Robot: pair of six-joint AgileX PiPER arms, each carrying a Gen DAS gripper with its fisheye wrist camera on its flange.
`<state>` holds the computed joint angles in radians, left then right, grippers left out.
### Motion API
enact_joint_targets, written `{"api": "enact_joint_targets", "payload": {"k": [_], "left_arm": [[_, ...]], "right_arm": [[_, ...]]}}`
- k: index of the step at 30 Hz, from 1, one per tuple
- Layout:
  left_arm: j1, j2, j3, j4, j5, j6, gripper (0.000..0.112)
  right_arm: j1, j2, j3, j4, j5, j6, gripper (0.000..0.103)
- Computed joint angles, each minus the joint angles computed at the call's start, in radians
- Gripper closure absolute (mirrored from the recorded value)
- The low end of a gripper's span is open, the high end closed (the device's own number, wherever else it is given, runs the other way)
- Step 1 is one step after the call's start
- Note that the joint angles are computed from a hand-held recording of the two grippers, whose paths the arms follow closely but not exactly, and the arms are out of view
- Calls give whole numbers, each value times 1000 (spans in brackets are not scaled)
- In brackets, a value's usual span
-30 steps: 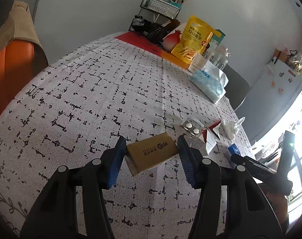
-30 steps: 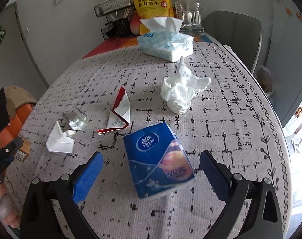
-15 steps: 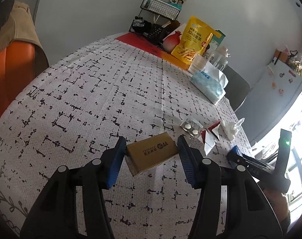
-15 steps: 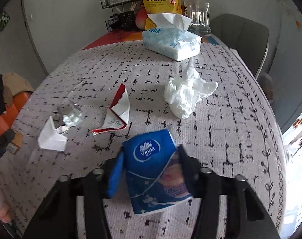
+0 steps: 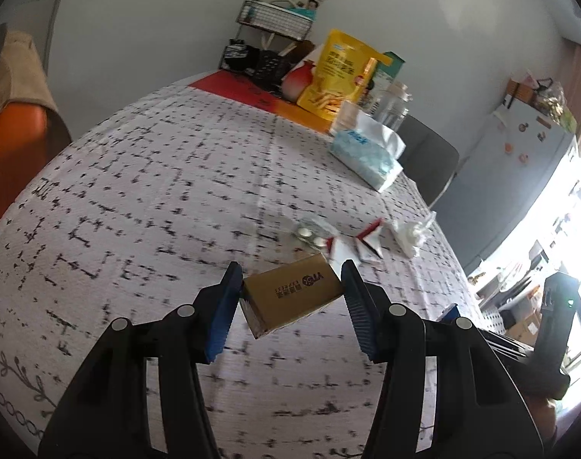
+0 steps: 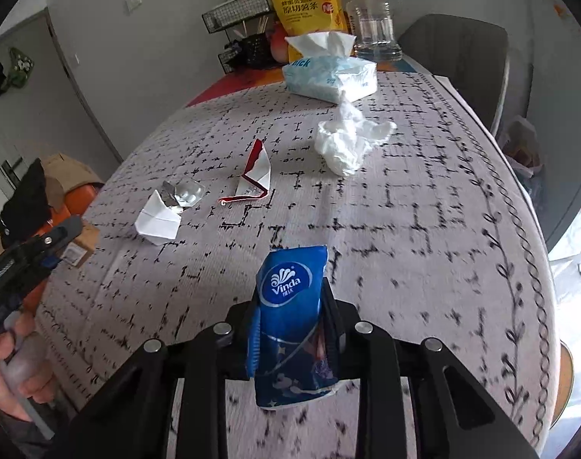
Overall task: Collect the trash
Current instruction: 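Carry the box and tissue pack in both tools over the trash bin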
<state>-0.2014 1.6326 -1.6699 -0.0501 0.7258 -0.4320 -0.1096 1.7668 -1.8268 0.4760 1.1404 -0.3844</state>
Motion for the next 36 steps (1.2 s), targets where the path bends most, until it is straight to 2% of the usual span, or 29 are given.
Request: {"api": "enact_joint_targets", "payload": {"k": [5,12,16,19,21,24,25,28,30,36], "left_arm": [[-68,24,-59,53,23,-32,59],[-147,49,-115,132,65,-83,59],[-168,48,-117,167,79,-115,59],[-183,58,-138,192,97,-129,59],[-193,68,-159,202,110,-132,59],[-208,86,-186,208,124,-133,59],[-216,95,-198,210,128,-133,59],[-235,116,-229,208,140,-132,59],[-246,129,-249,208,146,-130,59],[-286,184,-341,205,166,-120,59]], "right_arm": [[-59,-45,53,47,2,-33,74],[-81,-48,107,13,-19,-63,58],[-62,-76,144,-23,-66,-87,26],[-70,-86,160,-29,-89,-101,25],[-88,-74,150,-19,-69,-99,26],[-92,-89,168,-37,-70,-125,36],[-85,-100,181,-54,-77,-140,48],[-112,-102,171,-18,-31,-168,72],[-151,-98,156,21,-3,-172,75],[-274,-107,115,123,45,-201,76]]}}
